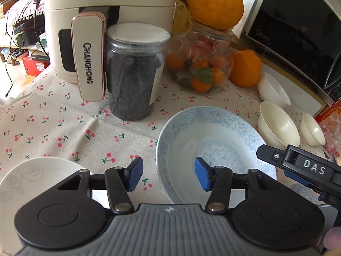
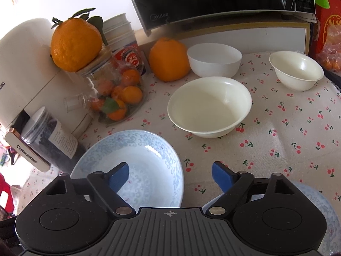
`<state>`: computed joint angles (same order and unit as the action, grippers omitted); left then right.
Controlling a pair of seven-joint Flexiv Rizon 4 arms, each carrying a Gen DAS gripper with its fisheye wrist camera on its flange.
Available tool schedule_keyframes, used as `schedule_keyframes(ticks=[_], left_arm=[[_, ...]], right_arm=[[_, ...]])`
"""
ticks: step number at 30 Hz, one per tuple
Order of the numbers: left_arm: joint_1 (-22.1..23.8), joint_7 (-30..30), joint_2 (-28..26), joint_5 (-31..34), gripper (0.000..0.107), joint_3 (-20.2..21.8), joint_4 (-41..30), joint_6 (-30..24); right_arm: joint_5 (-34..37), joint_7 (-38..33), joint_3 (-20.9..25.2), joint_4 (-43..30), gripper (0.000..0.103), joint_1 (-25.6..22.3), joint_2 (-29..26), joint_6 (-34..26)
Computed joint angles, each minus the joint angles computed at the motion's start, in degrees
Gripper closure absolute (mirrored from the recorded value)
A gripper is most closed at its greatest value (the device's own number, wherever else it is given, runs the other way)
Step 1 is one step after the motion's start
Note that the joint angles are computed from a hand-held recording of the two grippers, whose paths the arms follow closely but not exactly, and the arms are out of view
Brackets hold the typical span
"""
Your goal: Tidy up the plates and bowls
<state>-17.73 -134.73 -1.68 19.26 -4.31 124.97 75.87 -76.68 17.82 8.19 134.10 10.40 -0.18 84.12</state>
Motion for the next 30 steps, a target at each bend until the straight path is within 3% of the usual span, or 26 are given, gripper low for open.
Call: schedule_keyframes(ticks=[11,19,30], left_arm=[[-0.56,3.13,-0.95,-4.26,0.075,-0.26,0.30,-1.42],[-0.65,4.51,-1.06,-7.37,0.085,-0.09,1.37,-0.66],[-0.43,3.58,-0.26,-7.91,0.087,0.14,2.72,0.42]], right_arm=[[8.88,-6.77,0.64,0.08,0.059,2.64,-1.56,-2.52],[9.81,-8.59,0.23,-0.05,0.068,3.37,-2.19,-2.16],[12.02,-10.67,-0.70,0.81,0.076,3.37,-2.64,2.82]])
